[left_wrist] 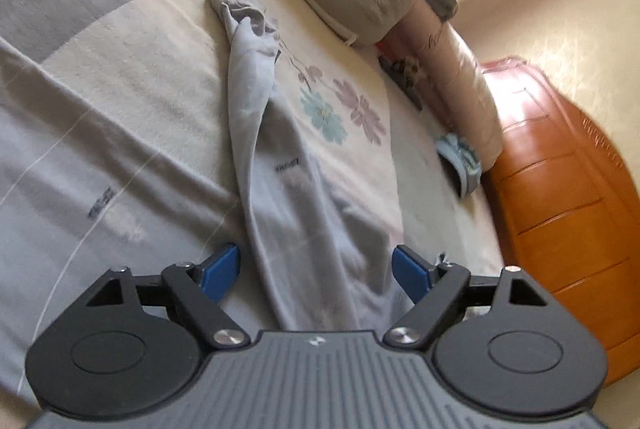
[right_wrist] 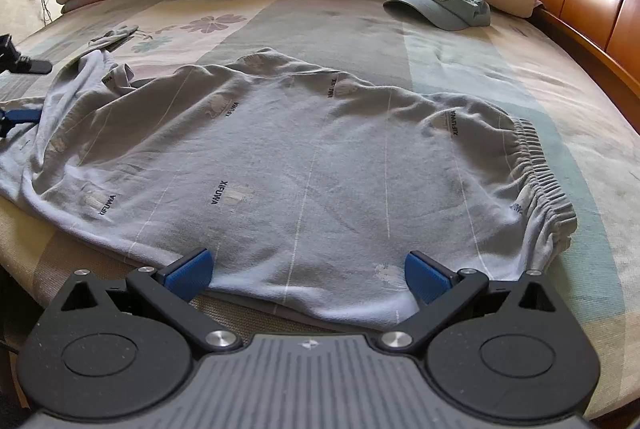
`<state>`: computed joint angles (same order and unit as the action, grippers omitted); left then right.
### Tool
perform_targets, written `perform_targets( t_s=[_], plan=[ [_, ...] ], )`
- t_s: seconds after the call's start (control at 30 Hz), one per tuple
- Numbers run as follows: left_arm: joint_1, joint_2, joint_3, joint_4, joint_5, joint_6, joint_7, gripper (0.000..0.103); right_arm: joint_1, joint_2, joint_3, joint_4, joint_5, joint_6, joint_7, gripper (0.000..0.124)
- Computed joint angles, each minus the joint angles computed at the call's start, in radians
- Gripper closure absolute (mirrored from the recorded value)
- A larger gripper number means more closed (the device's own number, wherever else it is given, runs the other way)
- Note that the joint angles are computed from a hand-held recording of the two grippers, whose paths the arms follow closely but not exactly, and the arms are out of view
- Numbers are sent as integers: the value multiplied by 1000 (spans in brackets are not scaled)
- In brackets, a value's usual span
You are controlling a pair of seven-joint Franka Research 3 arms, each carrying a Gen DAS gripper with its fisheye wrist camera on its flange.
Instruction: Fold clothes
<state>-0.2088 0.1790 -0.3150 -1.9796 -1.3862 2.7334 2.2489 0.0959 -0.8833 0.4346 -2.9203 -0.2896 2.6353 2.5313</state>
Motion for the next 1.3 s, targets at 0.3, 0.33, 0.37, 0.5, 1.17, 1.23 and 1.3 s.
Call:
perform_targets(
  t_s=[0.3, 0.33, 0.37, 0.5, 1.17, 1.23, 1.3],
  plan=[
    [30, 37, -6, 35, -97, -169, 63, 19, -5, 3, 4, 2, -4, 2, 12, 21],
    [23, 37, -4, 36, -79, -168, 73, 19, -4, 4, 2, 2, -5, 2, 10, 21],
    [19, 42, -3, 42, -74, -162, 81, 19, -3, 5, -1, 3, -4, 2, 7, 21],
    [28, 75, -9, 74, -199, -147, 129, 19, -3, 4, -4, 1, -4, 6, 4, 21],
    [17, 159, -28, 185, -143, -122, 2, 20, -1, 6, 2, 10, -6, -12, 14, 21],
    [25, 148, -32, 170, -146, -118, 18, 20, 2, 1, 4, 7, -8, -16, 16, 21],
    [25, 162, -33, 184, -131, -111, 21, 19, 2, -2, 5, 3, -11, -9, 20, 21]
  ],
)
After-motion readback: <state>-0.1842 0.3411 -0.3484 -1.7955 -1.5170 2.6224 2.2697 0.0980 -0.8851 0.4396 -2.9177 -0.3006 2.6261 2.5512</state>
